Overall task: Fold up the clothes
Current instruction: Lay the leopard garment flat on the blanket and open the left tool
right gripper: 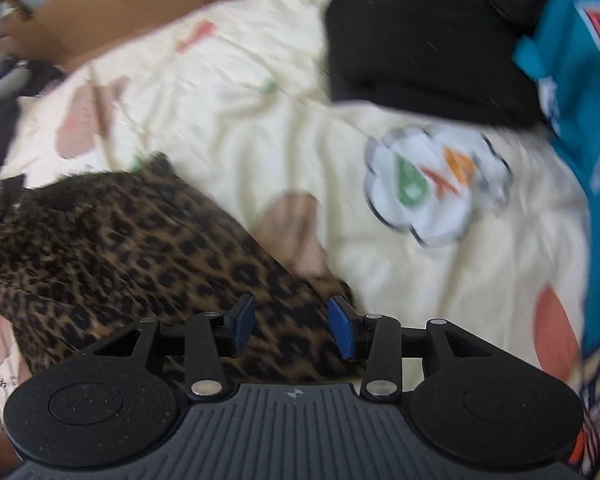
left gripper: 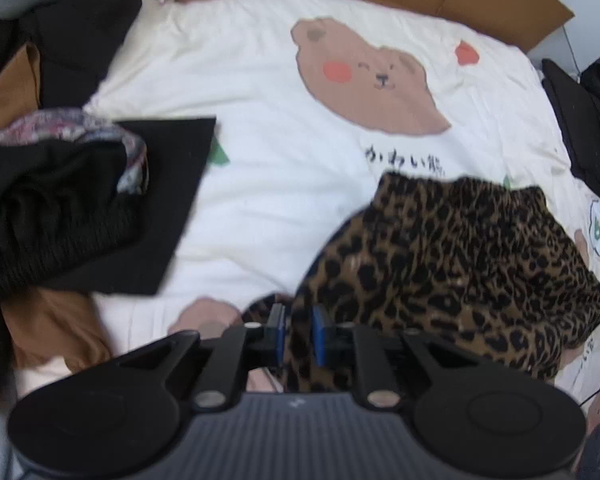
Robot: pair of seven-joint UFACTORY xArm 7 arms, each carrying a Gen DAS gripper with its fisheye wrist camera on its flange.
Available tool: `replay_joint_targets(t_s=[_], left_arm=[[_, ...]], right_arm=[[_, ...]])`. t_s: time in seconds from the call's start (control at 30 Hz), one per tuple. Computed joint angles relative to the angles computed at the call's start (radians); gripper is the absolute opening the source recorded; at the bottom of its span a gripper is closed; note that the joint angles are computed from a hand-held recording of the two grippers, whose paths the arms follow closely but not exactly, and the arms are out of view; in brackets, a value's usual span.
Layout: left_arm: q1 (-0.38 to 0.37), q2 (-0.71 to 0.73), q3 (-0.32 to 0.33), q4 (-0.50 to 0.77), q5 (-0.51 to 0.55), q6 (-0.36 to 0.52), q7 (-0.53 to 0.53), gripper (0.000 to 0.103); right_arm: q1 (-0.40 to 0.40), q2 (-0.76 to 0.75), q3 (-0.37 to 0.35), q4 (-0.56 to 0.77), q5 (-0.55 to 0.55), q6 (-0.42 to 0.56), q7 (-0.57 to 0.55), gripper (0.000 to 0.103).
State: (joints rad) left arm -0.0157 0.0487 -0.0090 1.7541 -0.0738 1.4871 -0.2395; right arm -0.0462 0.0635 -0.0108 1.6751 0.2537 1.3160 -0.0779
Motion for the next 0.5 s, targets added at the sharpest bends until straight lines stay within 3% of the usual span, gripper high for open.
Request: replay_joint_targets(t_s=[0.1, 0.17, 0.23, 0.5], left_arm=[[0.004, 0.029, 0.002, 0.039, -0.004, -0.019, 0.012, 0.022], [0.003, 0.055, 0.000, 0.067, -0.001, -0.032, 0.023, 0.034], [0.003, 0.079, -0.002, 0.083, -0.012, -0.058, 0.040, 0.036], [0.017, 0.127, -0.023, 0.068, -0.170, -0.216, 0.159, 0.058]], right_arm=[[0.005, 0.045, 0.010, 0.050, 0.028, -0.015, -0.018, 0.048], [0.007, 0.079, 0.019, 0.083, 0.046, -0.031, -0.045, 0.048], [0.008, 0.123, 0.030, 0.134, 0.061, -0.029, -0.078, 0.048], [0.011, 0.293, 0.077, 0.329, 0.105, -0.028, -0.152, 0.048]])
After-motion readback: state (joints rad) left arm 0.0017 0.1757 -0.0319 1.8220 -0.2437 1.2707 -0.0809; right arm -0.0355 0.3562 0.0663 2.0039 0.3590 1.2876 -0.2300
